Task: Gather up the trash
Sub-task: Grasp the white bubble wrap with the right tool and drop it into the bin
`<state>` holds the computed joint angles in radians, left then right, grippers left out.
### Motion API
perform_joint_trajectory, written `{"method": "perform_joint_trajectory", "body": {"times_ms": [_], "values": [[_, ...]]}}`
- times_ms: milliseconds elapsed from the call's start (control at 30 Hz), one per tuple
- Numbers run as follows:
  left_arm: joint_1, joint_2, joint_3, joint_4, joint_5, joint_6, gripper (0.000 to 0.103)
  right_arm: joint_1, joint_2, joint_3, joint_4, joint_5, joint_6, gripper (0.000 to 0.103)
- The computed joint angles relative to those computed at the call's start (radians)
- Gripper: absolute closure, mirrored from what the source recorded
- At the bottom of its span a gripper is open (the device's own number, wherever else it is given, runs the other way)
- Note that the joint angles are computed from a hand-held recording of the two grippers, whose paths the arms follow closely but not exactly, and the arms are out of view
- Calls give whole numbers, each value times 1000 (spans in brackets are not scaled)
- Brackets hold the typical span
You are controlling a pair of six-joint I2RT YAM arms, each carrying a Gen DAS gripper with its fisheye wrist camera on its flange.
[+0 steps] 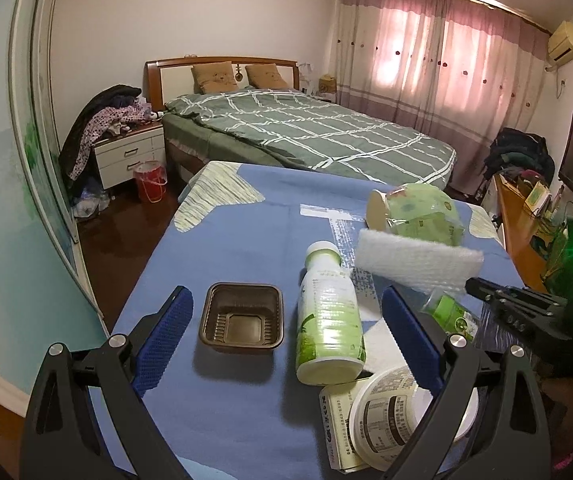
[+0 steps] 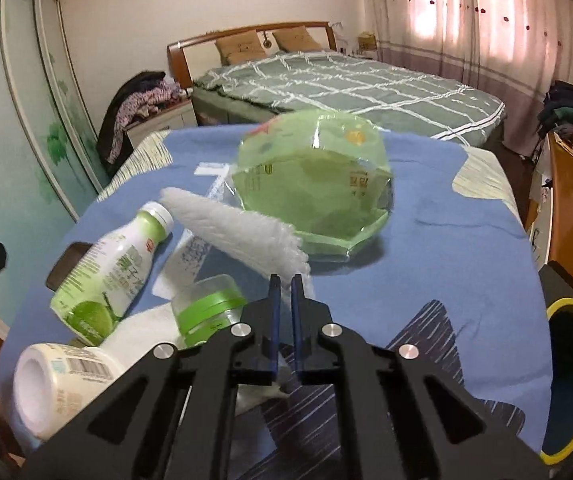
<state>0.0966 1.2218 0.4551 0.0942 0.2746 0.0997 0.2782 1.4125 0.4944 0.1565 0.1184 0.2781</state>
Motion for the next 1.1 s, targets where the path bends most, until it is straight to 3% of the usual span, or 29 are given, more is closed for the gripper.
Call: {"method": "perform_joint_trajectory", "body": {"times_ms": [333,633,767,833,967,1100], "values": [[-29,-54,-11,-34,-5,1,9,19,-294,-107,-92,30,43,98],[-93,-166,-36,-96,-24,-8,9,-35,-702,-187,-367,76,79,98],[-143,-234,-51,-139,-42,-10,9,-131,-893,-218,-510,58,68,98],[-172,-266,-60,-157,-59,-11,9,-226,-984,-232,-575,8,46,98],[-233,-322,-72,-199,-89,-19,9,-592,-1122,-249,-687,-219,-70,98],[-312,-371,-82,-238,-134,-32,9,-982,-1138,-271,-721,-455,-208,98]]}}
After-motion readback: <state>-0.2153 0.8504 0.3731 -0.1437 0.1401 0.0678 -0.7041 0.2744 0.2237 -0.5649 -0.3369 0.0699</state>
